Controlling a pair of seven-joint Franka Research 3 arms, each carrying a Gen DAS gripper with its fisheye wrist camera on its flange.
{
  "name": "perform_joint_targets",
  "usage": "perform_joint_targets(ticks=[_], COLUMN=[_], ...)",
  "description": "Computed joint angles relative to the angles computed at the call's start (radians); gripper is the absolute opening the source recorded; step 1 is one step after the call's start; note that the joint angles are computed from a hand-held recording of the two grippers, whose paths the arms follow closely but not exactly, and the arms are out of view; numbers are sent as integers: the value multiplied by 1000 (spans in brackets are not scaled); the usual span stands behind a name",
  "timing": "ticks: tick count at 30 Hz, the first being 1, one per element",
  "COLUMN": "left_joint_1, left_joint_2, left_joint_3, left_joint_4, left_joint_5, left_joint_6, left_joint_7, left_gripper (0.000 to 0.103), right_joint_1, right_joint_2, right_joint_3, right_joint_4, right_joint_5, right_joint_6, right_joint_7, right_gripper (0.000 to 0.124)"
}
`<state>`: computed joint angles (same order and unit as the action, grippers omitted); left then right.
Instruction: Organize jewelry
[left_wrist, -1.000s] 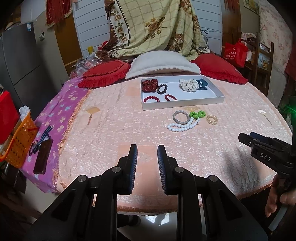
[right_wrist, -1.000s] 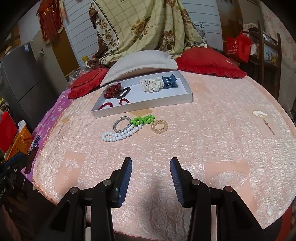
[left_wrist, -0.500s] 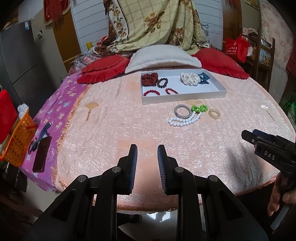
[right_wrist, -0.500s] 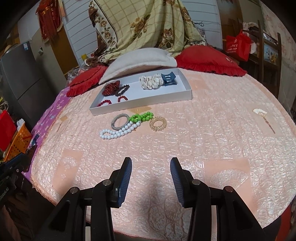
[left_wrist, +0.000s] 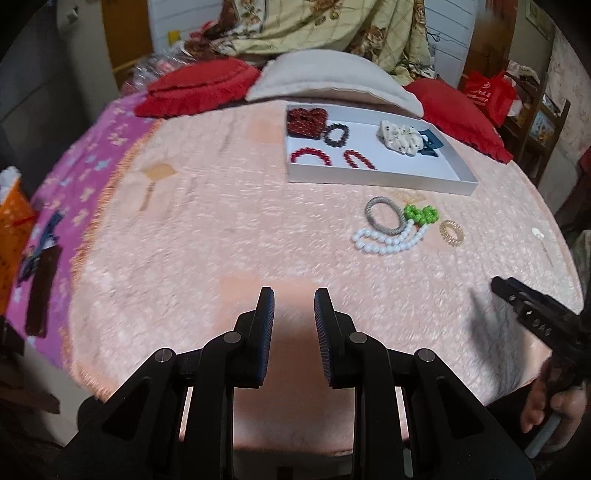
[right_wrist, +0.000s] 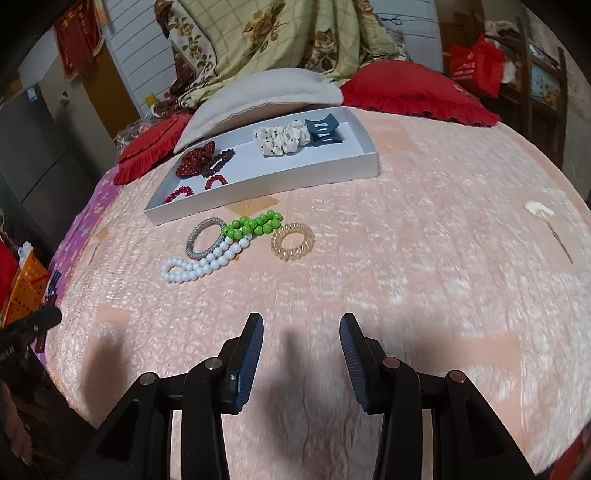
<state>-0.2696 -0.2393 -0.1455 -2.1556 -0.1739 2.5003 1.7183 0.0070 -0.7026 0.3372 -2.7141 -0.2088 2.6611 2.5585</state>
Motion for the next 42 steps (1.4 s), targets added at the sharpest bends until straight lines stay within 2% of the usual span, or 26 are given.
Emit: perform_joint_targets(ticks=[3, 8, 12, 19, 26, 29, 33, 34, 35, 36, 39, 42], left_joint_1=[-18, 2, 17, 19, 26, 34, 34, 27, 14, 9, 24, 41], left_joint_2=[103, 275, 388, 531, 592, 594, 589, 584, 578, 581, 569, 536], left_joint_3=[6, -51, -100, -148, -172, -182, -187, -184, -174, -172, -184, -190], left_joint_4=[109, 281, 396, 542, 588, 582, 564, 555, 550, 561, 564, 554], left_joint_5=[-80, -130, -120, -45, -31, -44, -52, -34, 2, 19, -10, -49], left_joint_6=[-46, -92, -108, -151, -169, -150, -117, -106, -104, -124, -145, -150], left_joint_7=[62, 103, 116, 104, 117, 131, 131, 130, 117, 109, 123, 151], left_gripper=[21, 21, 21, 21, 21, 21, 21, 19, 11, 5, 5, 5], right_joint_1=[-26, -61, -87, -53, -80, -71, -44, -37, -32, -25, 27, 12], right_joint_2=[53, 144, 226, 315, 351, 364, 380, 385, 388, 389, 381, 346], right_joint_3=[-20, -58, -66, -121, -85, -83, -102, -104, -108, -115, -183, -171], right_joint_4=[25, 79, 135, 170, 210, 225, 235, 240, 243, 244, 226, 212], right_joint_5=[-21, -43, -89, -89, -221, -290, -334, -342, -349, -350, -226, -195], right_joint_6=[26, 66, 70, 94, 57, 37, 46, 45, 41, 42, 92, 106], right_joint_7=[-32, -93, -131, -179, -119, -92, -71, -69, -65, -64, -143, -144], right_gripper=[41, 41, 41, 41, 36, 32, 15, 12, 11, 10, 9, 9])
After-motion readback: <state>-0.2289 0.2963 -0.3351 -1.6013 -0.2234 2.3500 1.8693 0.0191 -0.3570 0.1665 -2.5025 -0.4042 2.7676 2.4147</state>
